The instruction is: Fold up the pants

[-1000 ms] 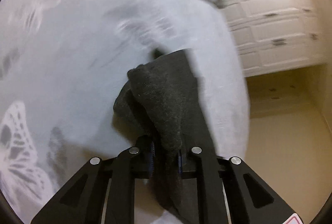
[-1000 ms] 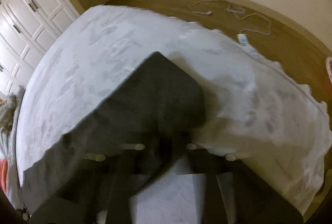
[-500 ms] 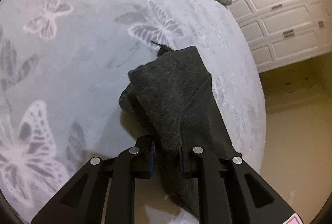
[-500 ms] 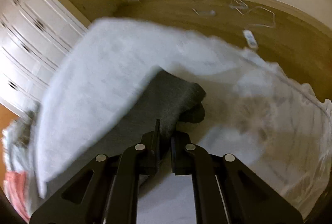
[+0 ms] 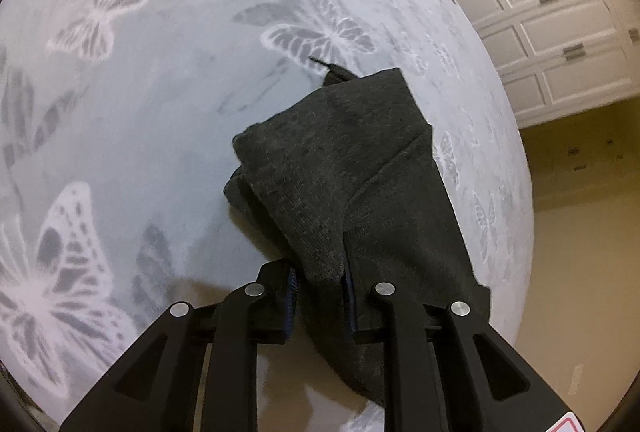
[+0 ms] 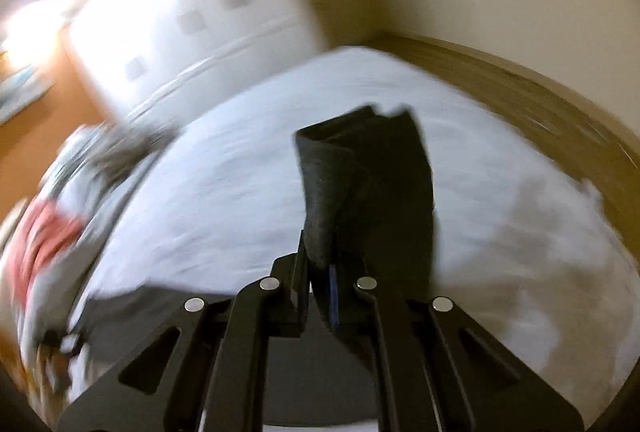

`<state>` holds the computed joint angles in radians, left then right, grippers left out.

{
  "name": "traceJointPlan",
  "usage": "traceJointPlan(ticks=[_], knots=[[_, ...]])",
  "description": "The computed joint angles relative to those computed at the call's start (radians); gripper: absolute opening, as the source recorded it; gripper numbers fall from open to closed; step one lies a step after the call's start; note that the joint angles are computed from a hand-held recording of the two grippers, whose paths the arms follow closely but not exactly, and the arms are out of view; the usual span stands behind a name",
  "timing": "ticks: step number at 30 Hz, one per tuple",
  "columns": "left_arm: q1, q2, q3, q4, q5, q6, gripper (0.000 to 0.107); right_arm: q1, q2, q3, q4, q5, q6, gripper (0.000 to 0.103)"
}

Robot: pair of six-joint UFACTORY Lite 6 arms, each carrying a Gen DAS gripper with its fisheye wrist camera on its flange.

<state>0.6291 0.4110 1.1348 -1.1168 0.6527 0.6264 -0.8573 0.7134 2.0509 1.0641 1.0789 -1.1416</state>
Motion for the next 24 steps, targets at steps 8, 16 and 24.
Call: traceJointPlan(ticks=[8,16,24], knots=[[-0.018,-0.043,-0.038,0.051,-0.031,-0.012,0.017,0.598,-0.229,-0.555,-0.07,-0.346,-0.133,0.007],[-0.001,-0.003,0.004,0.064,0.009,-0.011,0.017,0.753,-0.246,-0.761,0.003,-0.629,-0.328,0.008],[0.007,0.009,0.005,0.054,0.022,-0.012,0.018,0.782,-0.274,-0.841,-0.054,-0.683,-0.358,0.016]])
